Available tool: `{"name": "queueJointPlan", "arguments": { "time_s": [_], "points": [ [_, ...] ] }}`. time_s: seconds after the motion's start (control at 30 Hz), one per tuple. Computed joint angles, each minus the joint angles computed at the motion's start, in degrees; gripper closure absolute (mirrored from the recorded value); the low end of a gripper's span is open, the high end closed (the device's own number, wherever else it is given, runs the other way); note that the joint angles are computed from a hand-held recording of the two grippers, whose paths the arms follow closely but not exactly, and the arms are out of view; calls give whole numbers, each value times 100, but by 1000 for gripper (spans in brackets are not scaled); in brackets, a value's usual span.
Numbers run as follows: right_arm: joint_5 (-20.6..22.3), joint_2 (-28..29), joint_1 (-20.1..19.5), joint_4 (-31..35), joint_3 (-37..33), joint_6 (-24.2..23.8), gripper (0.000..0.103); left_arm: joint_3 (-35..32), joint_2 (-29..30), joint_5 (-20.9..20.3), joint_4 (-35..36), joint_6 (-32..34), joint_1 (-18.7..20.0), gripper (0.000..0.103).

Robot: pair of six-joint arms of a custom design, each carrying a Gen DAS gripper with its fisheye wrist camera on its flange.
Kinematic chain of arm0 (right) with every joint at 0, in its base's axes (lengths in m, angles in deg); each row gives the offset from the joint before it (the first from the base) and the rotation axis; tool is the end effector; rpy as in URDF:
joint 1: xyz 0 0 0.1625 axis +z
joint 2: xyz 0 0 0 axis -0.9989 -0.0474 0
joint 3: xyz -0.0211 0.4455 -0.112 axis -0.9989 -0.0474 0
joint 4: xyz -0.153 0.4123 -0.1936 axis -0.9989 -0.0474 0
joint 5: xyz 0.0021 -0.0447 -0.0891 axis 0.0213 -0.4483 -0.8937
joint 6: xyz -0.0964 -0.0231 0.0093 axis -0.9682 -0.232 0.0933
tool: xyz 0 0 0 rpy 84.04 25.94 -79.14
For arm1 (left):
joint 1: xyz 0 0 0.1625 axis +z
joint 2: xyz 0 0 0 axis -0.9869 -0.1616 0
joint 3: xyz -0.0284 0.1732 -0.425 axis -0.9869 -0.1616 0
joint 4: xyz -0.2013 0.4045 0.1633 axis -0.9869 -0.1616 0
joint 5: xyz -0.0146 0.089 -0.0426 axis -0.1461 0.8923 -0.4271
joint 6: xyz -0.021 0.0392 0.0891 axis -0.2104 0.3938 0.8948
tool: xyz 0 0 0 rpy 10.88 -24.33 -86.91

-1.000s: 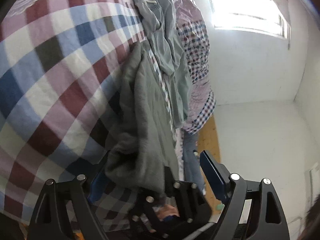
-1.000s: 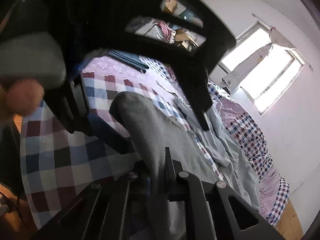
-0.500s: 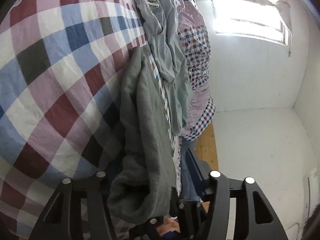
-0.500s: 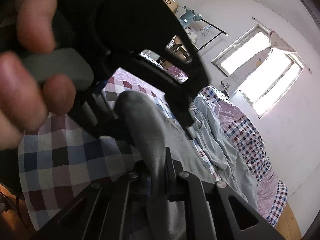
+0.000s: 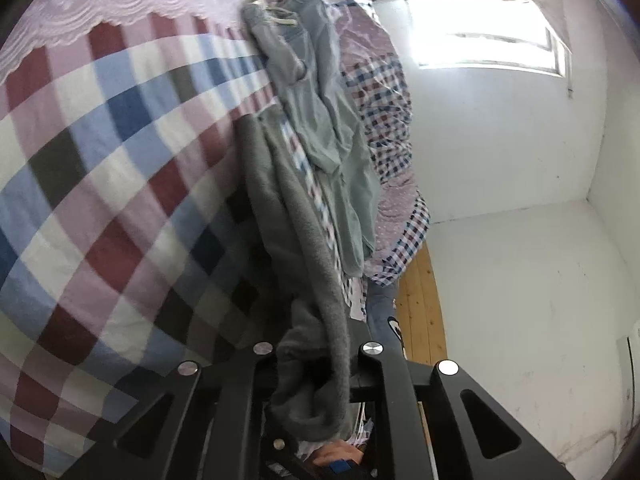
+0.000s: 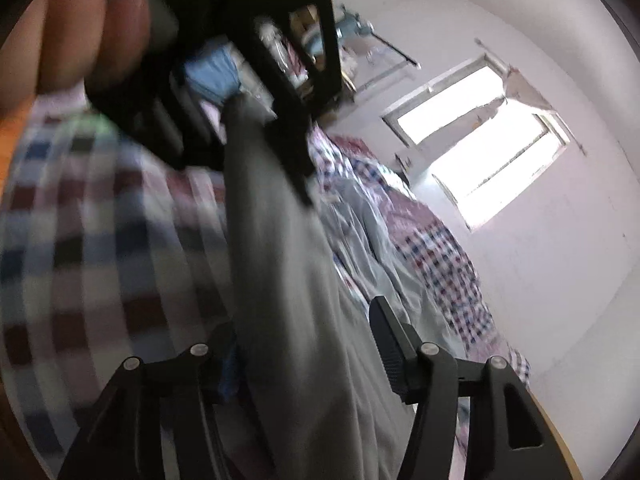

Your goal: Fold clothes

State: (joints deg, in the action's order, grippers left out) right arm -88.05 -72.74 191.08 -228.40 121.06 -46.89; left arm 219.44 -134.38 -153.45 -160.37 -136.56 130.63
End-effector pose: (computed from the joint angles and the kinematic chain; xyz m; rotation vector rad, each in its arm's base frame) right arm 0.2331 -0.4634 0.1587 1.7148 -1.2762 0.8424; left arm -0.2072 -0.5019 0.1848 0.4521 -2.4650 1.0972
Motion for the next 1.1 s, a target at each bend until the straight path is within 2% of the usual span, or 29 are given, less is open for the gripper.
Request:
{"name": "queueJointPlan", "arguments": {
  "time_s": [0.2,0.33,0.53,0.77,0.9,0.97,1.1],
  "points": [
    [-398,-139,-345,-404,-75,-280,43,10,-16,-98,-247,-48,-14,93],
    [-461,-488,-640,-418,-89,-254,34,13,6,-204,-482,-57,-15,93],
    [-504,-1052,-1183,-527,-35,-570,33,6,61,-176,-646,-73,-36,94],
    [-360,-1604,-1670,-613,109,-1183,33,60,57,-101,-671,-166,-55,94],
    [-43,-1706,-1869,-673,171,-1654,33,115,-19,10,-549,-198,-120,94],
    [-50,-1764,-1911,-577,172,-1659,34,127,-52,79,-435,-184,-151,94],
    [-129,-1780,-1948,-572,184,-1661,42,167,-108,171,-303,-195,-184,94]
  ]
}}
